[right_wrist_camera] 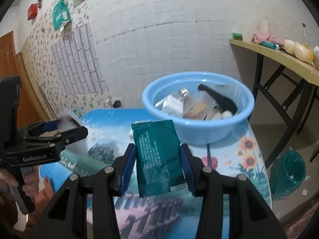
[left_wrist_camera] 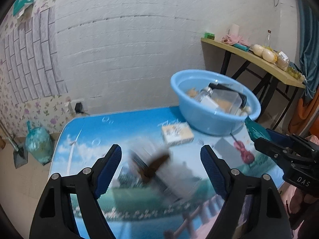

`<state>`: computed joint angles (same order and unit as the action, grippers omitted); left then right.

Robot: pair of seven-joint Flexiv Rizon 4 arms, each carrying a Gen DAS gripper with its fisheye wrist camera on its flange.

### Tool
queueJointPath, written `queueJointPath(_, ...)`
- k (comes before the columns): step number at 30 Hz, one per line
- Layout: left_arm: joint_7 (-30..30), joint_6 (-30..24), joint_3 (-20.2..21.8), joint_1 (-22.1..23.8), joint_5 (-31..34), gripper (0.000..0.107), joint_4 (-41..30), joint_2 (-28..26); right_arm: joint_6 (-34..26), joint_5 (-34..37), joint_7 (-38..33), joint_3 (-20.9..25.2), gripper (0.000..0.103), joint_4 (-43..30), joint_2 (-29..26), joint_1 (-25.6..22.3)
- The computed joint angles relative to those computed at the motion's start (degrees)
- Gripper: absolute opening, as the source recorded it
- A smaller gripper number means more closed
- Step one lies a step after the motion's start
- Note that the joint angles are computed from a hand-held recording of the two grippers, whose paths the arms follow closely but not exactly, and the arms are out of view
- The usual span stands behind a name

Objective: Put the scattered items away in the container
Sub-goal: 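Lift and carry the tied box and green packet over the basin with both tools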

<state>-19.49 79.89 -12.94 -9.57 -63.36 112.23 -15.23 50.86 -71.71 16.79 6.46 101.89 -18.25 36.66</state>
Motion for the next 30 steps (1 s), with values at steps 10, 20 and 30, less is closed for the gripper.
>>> queueJointPath(10,-8.92,-4.48,1.67,-0.19,13.94,0.079,-3.94,-3.14,4.26,-3.66,3.24,-1.60,0.044,0.49,0.43,-3.55)
queueJointPath(20,-22.19,-9.51,4.17,2.19,26.69,0.086,-1.84,-3.97,5.11,-2.33,4.20,-1.34,0.044,1.80,0.14,-4.51)
queueJointPath(30,-28.34,-13.30,4.28,1.97,30.56,0.088,-2.24,-5.76,3.37,-1.39,3.28,-0.81,0.044,1.82,0.46,-3.71)
